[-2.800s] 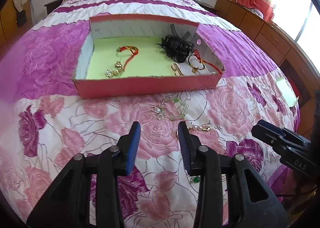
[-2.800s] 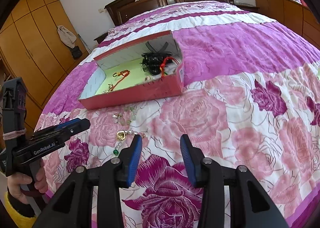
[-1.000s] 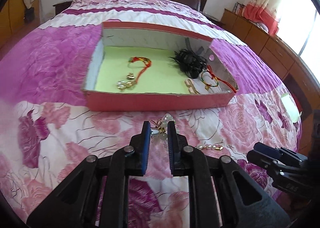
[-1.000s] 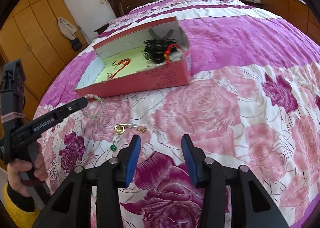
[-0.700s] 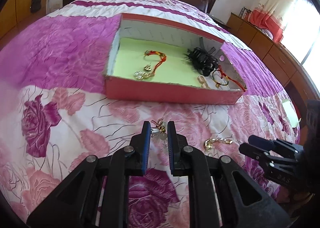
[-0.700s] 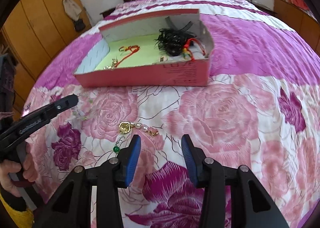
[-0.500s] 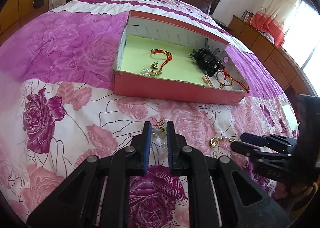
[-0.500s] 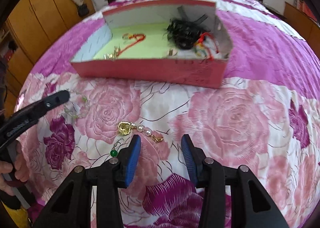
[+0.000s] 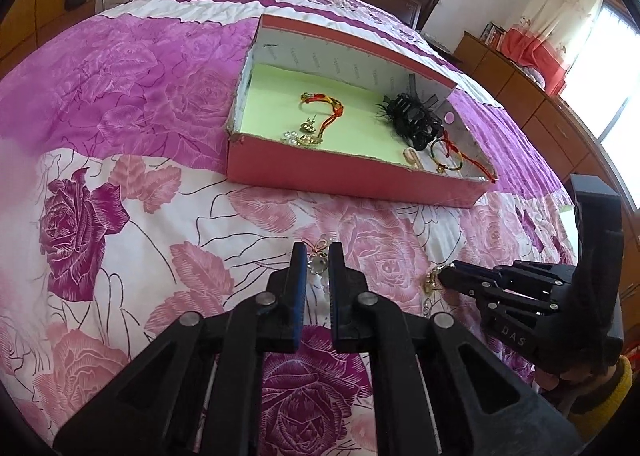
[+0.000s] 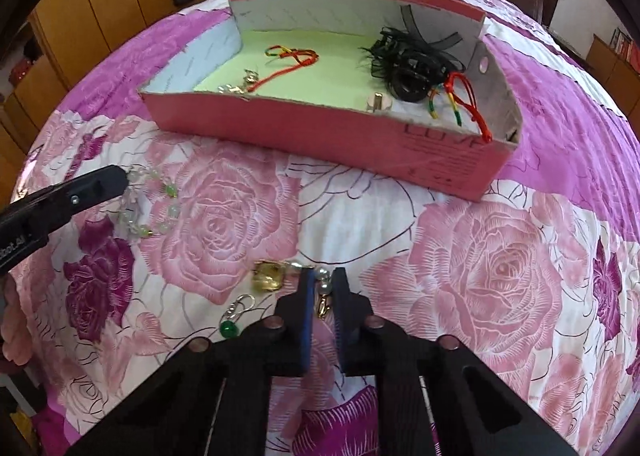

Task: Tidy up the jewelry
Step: 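Grasp the pearl bead bracelet with the left tool while the right tool grasps a pearl earring, then carry the bracelet and earring with both tools into the box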

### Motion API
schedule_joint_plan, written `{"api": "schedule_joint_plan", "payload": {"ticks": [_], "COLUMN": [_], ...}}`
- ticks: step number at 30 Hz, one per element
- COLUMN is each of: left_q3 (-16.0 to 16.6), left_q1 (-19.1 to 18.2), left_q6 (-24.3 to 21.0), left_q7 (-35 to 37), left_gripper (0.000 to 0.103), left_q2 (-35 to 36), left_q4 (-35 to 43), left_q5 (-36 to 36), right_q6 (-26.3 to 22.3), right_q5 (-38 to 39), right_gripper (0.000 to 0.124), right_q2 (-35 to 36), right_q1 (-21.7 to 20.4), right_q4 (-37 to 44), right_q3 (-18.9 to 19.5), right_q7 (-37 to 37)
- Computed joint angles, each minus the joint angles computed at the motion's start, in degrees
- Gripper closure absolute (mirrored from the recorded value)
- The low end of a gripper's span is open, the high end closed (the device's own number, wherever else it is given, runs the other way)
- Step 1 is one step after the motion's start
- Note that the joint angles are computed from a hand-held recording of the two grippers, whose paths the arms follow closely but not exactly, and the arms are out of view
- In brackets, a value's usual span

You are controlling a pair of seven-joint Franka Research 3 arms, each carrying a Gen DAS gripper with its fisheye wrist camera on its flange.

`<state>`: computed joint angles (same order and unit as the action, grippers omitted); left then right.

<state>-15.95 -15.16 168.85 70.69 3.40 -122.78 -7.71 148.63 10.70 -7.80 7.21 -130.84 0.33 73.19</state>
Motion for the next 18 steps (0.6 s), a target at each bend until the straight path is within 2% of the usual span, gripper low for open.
{"api": "schedule_joint_plan", "payload": {"ticks": [9, 18], "left_q3": [0.0, 0.8], "left_q1": [-0.8, -2.0], "left_q6": [0.3, 1.7], "left_q7": [0.0, -5.1], "left_gripper": [0.101, 0.101], "left_q2": [-1.3, -3.3], "left_q4": [0.0, 0.0], "left_q5": [1.4, 8.6], "right_q6": [4.4, 8.1], "right_q5": [7.6, 13.0], "right_gripper": [0.115, 0.115], "right_q2": [-4.3, -9.1], "right_q1": [0.9, 1.6], "right_q4": [-3.6, -5.9], "right_q3": [-1.1, -2.0], "right_q7": [-4.2, -6.4]}}
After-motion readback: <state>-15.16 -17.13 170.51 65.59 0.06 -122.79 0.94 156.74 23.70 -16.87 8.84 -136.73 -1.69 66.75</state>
